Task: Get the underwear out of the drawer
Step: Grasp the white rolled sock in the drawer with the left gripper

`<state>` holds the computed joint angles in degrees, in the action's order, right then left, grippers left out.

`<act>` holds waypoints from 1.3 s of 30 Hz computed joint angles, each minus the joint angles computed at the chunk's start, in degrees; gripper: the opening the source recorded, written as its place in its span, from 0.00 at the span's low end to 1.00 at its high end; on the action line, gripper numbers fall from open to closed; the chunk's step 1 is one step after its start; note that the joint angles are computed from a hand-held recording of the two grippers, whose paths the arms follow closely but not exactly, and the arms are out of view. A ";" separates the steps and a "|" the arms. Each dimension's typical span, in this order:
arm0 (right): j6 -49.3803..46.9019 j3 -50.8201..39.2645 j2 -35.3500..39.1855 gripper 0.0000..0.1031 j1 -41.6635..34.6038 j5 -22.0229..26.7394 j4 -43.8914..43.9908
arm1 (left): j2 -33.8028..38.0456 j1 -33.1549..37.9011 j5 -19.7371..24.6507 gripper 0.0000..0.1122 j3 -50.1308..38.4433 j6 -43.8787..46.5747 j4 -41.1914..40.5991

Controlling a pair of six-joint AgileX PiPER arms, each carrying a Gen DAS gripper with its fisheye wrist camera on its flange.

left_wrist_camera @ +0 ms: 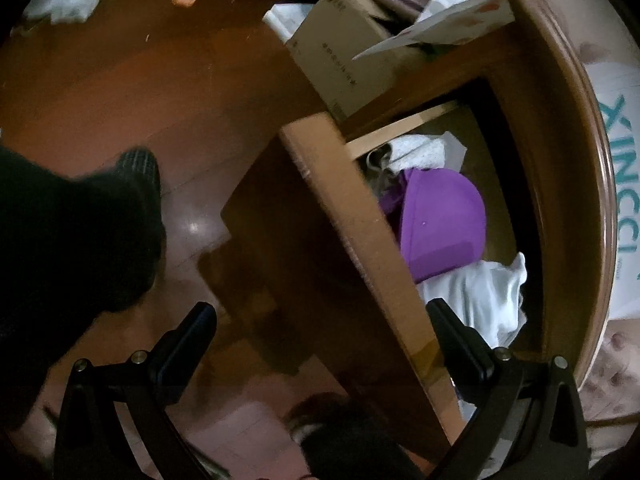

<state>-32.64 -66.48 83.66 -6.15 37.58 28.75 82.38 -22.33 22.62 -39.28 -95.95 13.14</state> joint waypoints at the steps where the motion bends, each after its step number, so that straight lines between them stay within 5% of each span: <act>1: -0.09 -0.09 0.14 1.00 0.13 0.16 -0.20 | 0.32 -1.44 3.86 0.92 -1.99 -2.50 4.06; 13: -2.73 -0.92 1.35 1.00 2.15 2.75 -2.32 | 3.98 -11.39 32.73 0.90 -18.62 -1.06 21.55; 23: -2.42 -1.02 1.65 1.00 2.91 3.30 -2.98 | 7.46 -6.89 24.50 0.90 -25.21 32.00 10.61; 39: -0.91 -1.69 2.02 1.00 3.28 3.10 -4.76 | 19.69 -0.31 21.51 0.82 -34.24 59.02 -7.49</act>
<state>-33.55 -68.17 85.67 -2.86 40.69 23.99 102.07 -22.64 44.13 -73.53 -36.92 5.65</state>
